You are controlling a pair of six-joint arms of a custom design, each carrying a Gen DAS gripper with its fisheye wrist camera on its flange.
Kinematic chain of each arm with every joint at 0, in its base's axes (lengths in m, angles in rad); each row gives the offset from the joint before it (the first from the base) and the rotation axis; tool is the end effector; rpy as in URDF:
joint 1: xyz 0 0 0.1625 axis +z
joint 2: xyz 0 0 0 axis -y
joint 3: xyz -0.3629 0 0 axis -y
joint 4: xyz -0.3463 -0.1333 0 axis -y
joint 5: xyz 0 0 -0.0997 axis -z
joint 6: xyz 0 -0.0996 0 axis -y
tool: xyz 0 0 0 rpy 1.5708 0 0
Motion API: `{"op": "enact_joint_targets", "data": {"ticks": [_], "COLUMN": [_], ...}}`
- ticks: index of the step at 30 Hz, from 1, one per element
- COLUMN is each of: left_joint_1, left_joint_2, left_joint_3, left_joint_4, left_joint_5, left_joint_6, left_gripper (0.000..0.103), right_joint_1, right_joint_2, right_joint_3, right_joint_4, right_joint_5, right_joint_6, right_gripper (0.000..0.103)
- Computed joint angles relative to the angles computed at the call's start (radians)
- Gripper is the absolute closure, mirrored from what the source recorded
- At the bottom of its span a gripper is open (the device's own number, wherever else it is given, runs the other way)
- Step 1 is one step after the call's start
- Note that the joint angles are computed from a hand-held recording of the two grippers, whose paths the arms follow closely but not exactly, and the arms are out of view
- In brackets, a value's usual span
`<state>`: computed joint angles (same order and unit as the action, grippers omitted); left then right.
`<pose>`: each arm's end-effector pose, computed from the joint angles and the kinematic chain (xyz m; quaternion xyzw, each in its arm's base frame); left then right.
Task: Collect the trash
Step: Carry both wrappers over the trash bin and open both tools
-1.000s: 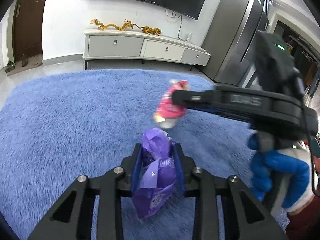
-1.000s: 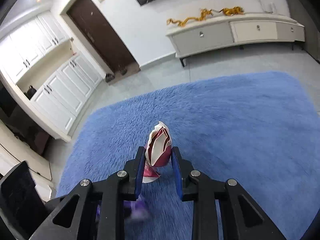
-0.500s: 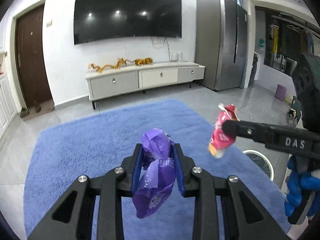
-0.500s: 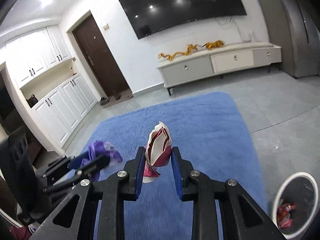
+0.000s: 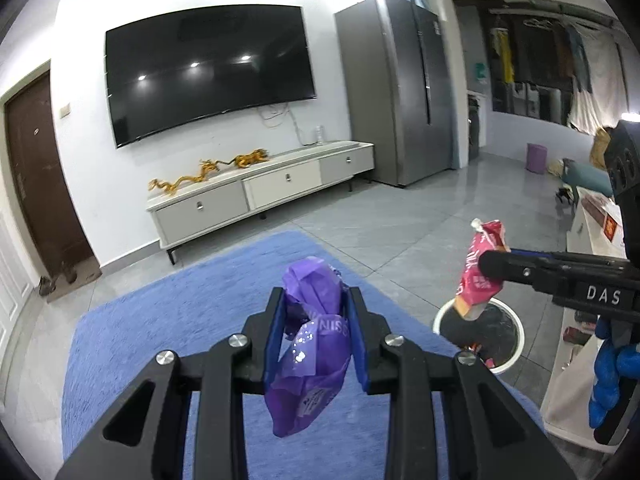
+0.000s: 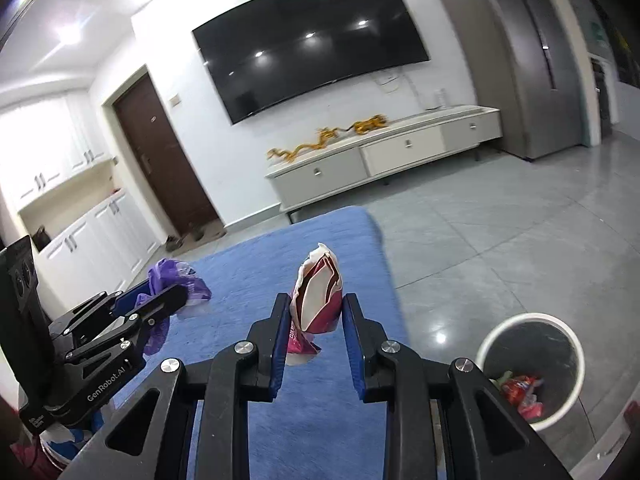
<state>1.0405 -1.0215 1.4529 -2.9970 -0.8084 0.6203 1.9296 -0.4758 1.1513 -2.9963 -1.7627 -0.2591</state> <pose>-0.1386 -0.6360 0.3716 0.2949 0.7810 -0.4277 0.3465 0.3642 -0.6457 0.1086 0.2482 -0.8930 0.3686 0.0709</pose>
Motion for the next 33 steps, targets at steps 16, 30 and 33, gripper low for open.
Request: {"op": "enact_joint_targets", "data": {"ticks": [16,30,33], "left_joint_1": [-0.054,-0.026,-0.015], "left_joint_2": [0.267,0.578,0.636], "left_joint_3": [-0.181,-0.571,-0.651], "left_joint_4": [0.145,0.375,0.421], "left_joint_5": [-0.002,-0.043,-0.046], "left_joint_6": [0.040,0.043,0.041], "left_gripper": [0.075,0.075,0.075], "right_joint_1": [-0.200,-0.320,-0.332], "right_joint_2": [-0.188,-0.179,-0.161], "right_joint_3": [0.269,0.217,0.186], "right_joint_4": [-0.185,-0.103,-0.081], "right_joint_5": [0.012,-0.005,-0.008], "right_joint_6": [0.098,0.151,0.159], "right_gripper": [0.079,0.078,0.078]}}
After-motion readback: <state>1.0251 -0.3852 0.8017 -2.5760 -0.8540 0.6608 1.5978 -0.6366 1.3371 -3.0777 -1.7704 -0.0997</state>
